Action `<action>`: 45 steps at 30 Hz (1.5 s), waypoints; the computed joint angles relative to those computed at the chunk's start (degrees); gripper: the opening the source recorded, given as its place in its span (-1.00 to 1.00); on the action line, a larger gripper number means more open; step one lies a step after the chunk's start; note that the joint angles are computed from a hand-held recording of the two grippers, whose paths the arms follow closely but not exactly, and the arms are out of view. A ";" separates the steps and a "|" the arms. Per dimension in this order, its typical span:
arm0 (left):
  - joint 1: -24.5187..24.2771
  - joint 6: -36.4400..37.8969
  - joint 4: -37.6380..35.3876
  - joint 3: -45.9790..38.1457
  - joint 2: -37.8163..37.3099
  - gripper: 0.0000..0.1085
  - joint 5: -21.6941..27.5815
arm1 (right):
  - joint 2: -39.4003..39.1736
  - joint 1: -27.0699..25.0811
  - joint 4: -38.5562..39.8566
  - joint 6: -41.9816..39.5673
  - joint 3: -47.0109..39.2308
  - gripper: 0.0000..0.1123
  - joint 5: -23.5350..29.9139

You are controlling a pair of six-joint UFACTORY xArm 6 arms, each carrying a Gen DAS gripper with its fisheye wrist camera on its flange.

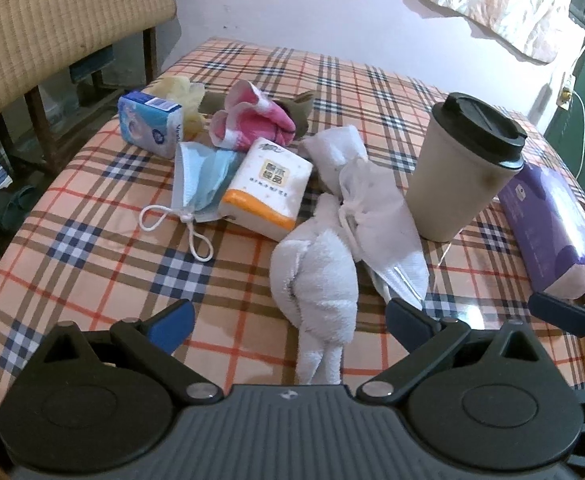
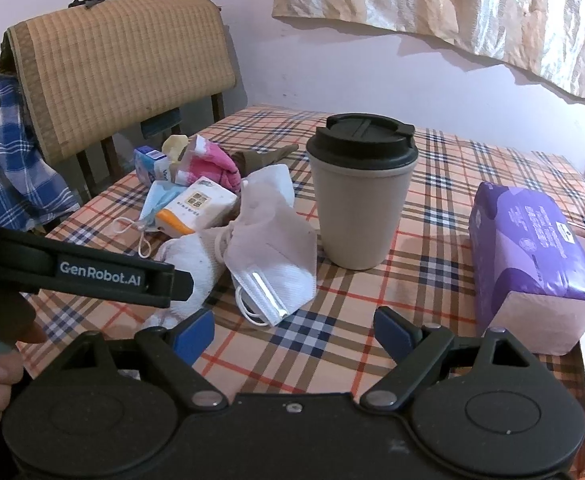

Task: Organize soft objects
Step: 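Grasp the rolled white towel with left tool while right tool grasps white respirator mask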

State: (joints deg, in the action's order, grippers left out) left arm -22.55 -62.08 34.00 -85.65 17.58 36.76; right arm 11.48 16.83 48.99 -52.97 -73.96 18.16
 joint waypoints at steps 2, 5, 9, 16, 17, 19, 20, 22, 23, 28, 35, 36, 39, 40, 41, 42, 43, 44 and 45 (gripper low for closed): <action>-0.07 0.42 -0.22 -0.46 0.32 0.90 0.38 | 0.26 -0.03 1.00 -0.42 -0.22 0.80 0.00; -0.13 0.65 -0.34 -0.97 0.67 0.90 0.80 | 0.57 -0.14 1.77 -1.00 -0.48 0.80 0.25; -0.13 0.89 -0.45 -1.42 1.03 0.90 1.03 | 0.73 -0.16 1.45 -0.64 -0.53 0.80 0.31; -0.07 1.75 -1.15 -2.93 2.40 0.90 1.61 | 1.18 -0.50 -1.10 1.65 -0.78 0.80 0.66; -0.07 1.88 -1.24 -3.10 2.56 0.90 1.67 | 1.28 -0.49 -0.96 1.52 -0.81 0.80 0.47; -0.05 2.20 -1.52 -3.50 2.90 0.90 1.83 | 1.47 -0.56 -0.43 1.30 -1.00 0.80 0.67; -0.04 2.30 -1.58 -3.67 3.06 0.90 1.86 | 1.55 -0.59 -0.46 1.44 -1.08 0.80 0.75; 0.02 2.63 -1.80 -4.07 3.45 0.90 1.94 | 1.66 -0.63 -0.39 1.49 -1.18 0.80 0.78; 0.02 2.73 -1.88 -4.31 3.67 0.90 2.06 | 1.72 -0.68 -0.63 1.74 -1.26 0.80 0.92; 0.14 3.64 -2.49 -6.15 5.39 0.90 2.73 | 2.34 -0.75 -0.46 2.10 -1.74 0.80 0.95; 0.95 3.99 -2.59 -8.88 8.62 0.78 1.72 | 3.61 -0.64 -0.65 1.76 -2.59 0.80 -0.31; 1.10 3.94 -2.47 -8.92 8.85 0.63 1.42 | 3.86 -0.62 -0.92 1.93 -2.84 0.80 -0.32; 1.67 2.66 0.94 -6.73 7.97 0.02 -2.30 | 4.33 -0.42 -1.57 1.97 -3.36 0.80 -0.61; 2.06 2.82 0.06 -5.44 7.25 -0.05 -4.16 | 4.67 -0.27 -1.76 1.78 -3.82 0.80 -0.55; 2.42 2.35 -0.43 -4.07 6.42 -0.07 -5.73 | 5.07 -0.16 -1.87 1.54 -4.38 0.80 -0.36; 2.64 1.62 -0.18 -3.02 5.76 -0.08 -6.68 | 5.57 0.08 -2.34 1.49 -5.00 0.80 -0.41; 2.81 0.73 0.61 -1.95 5.04 -0.09 -7.22 | 6.09 0.33 -2.79 1.39 -5.62 0.80 -0.40; 2.93 0.11 1.32 -0.92 4.27 -0.11 -7.52 | 6.63 0.59 -2.90 0.82 -6.29 0.80 -0.29; 3.05 -0.47 1.77 0.21 3.39 -0.11 -7.89 | 7.43 0.97 -2.89 -0.17 -7.23 0.80 -0.38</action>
State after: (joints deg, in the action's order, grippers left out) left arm -19.50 -62.55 35.77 -85.43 20.97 28.86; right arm 18.91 17.81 46.10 -53.14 -81.19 17.78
